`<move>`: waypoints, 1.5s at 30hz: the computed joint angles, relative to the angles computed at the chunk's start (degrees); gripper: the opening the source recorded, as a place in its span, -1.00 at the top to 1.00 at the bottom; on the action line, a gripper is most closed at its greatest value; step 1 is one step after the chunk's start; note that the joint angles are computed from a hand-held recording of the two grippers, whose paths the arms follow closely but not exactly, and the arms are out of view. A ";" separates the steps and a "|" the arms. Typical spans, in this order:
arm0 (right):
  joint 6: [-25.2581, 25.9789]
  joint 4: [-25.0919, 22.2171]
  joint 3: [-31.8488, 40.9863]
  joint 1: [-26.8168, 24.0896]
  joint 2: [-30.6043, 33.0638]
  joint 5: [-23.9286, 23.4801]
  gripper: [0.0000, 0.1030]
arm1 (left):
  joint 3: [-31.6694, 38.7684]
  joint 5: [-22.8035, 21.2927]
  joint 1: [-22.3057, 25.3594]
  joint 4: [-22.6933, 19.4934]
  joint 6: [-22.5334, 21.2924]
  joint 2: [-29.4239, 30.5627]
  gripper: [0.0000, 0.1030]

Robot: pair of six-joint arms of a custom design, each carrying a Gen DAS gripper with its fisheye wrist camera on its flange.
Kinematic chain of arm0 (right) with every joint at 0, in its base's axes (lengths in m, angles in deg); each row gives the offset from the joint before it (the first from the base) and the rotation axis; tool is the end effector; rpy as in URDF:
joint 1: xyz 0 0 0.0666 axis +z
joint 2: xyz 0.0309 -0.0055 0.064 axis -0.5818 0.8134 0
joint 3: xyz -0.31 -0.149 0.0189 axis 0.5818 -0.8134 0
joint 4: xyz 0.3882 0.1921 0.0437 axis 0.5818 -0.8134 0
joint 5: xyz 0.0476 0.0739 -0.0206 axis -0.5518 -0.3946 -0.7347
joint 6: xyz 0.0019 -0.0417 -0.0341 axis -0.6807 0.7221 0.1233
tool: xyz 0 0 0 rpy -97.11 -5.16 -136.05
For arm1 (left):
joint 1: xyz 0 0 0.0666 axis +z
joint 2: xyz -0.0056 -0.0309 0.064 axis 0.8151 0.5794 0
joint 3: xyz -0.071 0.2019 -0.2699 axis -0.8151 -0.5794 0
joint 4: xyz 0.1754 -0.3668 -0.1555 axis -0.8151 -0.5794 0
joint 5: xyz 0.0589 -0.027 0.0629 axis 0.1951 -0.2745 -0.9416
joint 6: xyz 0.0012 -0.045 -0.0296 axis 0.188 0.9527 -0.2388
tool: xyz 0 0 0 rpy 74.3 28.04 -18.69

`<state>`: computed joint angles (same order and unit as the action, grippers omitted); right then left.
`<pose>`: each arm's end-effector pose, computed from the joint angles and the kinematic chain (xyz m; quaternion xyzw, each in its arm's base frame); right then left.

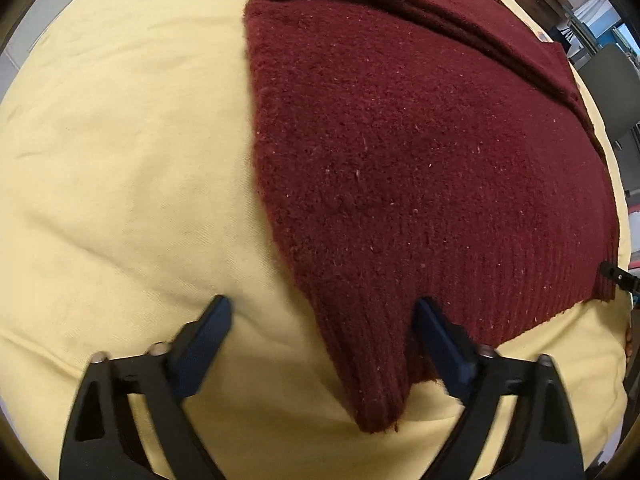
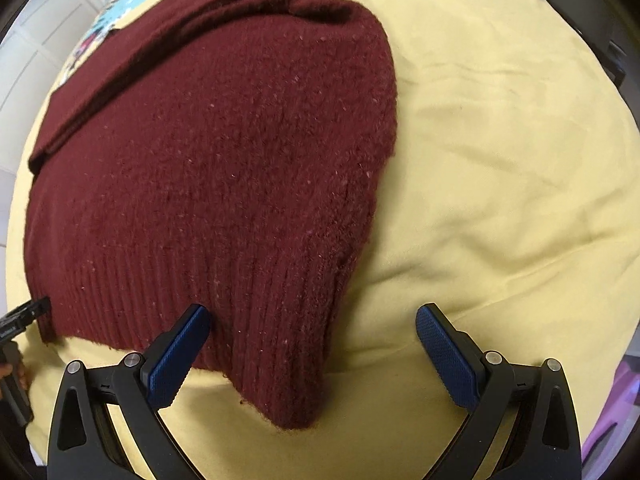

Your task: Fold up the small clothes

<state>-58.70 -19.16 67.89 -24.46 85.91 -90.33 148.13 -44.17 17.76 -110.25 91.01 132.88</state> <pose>0.4459 0.0939 0.2719 -0.0548 0.9902 0.1056 0.0730 0.3349 -0.2521 0.3143 -0.0623 0.9898 -0.0874 0.0934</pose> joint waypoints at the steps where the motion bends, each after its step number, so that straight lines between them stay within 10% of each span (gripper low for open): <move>1: -0.35 -0.33 0.12 0.05 0.06 0.19 -0.95 | -0.14 0.05 0.05 -0.10 -0.29 -0.41 -0.25; 7: 0.23 -1.96 0.89 0.75 1.27 -0.91 0.06 | 0.08 3.62 -0.90 2.52 -1.53 -0.78 0.66; 10: 0.88 -2.48 0.77 0.23 0.98 -5.08 0.71 | 1.35 3.17 -1.79 2.40 -2.03 0.17 0.79; 27: -1.44 5.75 8.00 -3.65 -2.59 -11.84 0.79 | 9.62 2.87 5.26 9.49 -2.28 -1.99 0.83; 37: -4.10 11.41 25.72 -0.87 9.38 -6.20 0.79 | 23.63 1.97 12.61 7.80 -10.60 6.16 0.83; 45: -4.23 6.30 46.36 0.59 24.99 -3.33 0.79 | 33.21 1.08 16.35 5.24 -14.71 16.33 0.83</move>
